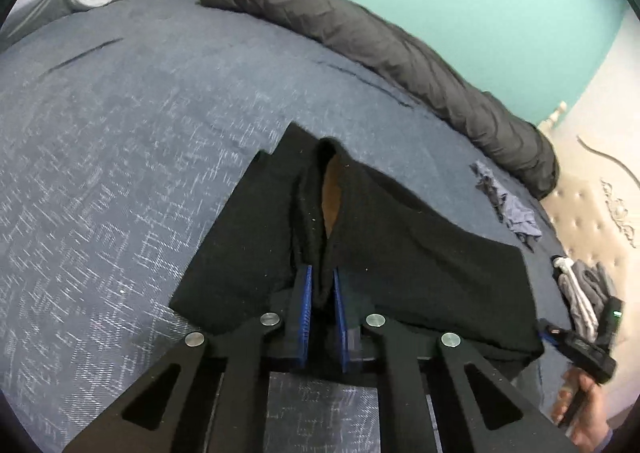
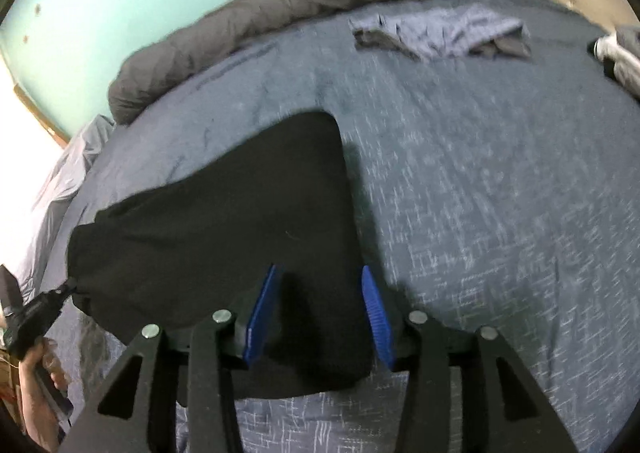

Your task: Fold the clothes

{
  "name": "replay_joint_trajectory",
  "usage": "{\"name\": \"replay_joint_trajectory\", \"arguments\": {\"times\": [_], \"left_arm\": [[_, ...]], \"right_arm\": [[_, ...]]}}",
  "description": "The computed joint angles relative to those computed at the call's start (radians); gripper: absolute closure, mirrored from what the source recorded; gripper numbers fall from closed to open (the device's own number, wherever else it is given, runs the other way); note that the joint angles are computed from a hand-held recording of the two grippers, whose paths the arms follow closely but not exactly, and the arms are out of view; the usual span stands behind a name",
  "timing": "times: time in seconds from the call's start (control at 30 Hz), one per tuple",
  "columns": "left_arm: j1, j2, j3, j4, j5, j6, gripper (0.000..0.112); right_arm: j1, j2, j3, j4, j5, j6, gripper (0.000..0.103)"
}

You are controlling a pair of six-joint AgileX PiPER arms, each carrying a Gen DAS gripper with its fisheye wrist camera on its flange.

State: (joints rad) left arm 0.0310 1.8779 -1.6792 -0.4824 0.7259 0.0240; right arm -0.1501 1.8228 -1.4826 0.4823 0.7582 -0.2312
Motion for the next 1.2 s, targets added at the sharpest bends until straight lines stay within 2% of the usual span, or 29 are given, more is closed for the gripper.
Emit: {"name": "replay_joint_trajectory", "arguments": {"times": [0.17, 0.37, 0.47, 0.7, 0.73, 0.77, 0.87, 0.97, 1.07, 1.13, 1.2], "left_arm": [[0.016, 0.008, 0.002, -0.004, 0.025, 0.005, 0.101], [0.025, 0.025, 0.001, -0.024, 0.028, 0.009, 0.100], [0.022, 0.025, 0.003, -0.020, 0.021, 0.007, 0.097], [0.047, -0.022, 0.049, -0.025, 0.000, -0.030, 0.073], [0.054, -0.034, 0.063, -0.033, -0.006, -0.030, 0.069], [0.062, -0.045, 0.078, -0.041, -0.012, -0.028, 0.067], [0.081, -0.071, 0.114, -0.054, -0.025, -0.024, 0.056], [0.095, -0.073, 0.129, -0.067, -0.016, -0.016, 0.054], [0.114, -0.081, 0.151, -0.103, -0.010, 0.006, 0.054], [0.119, -0.086, 0.158, -0.108, -0.012, 0.012, 0.054], [0.124, -0.093, 0.166, -0.122, -0.012, 0.025, 0.054]], "right_arm": [[0.039, -0.015, 0.009, -0.107, -0.026, 0.079, 0.058], [0.048, -0.039, 0.009, -0.102, -0.043, 0.068, 0.058], [0.051, -0.046, 0.022, -0.030, -0.042, -0.001, 0.058], [0.154, -0.011, 0.001, 0.096, -0.037, -0.074, 0.058], [0.171, 0.000, -0.012, 0.135, -0.027, -0.105, 0.059], [0.188, 0.016, -0.031, 0.166, -0.015, -0.133, 0.067], [0.269, 0.067, -0.100, 0.111, -0.008, -0.062, 0.077], [0.326, 0.128, -0.175, 0.076, 0.004, 0.008, 0.083], [0.381, 0.172, -0.218, -0.020, 0.007, 0.095, 0.086], [0.410, 0.192, -0.213, -0.089, -0.002, 0.158, 0.087], [0.406, 0.195, -0.175, -0.063, -0.038, 0.153, 0.088]]}}
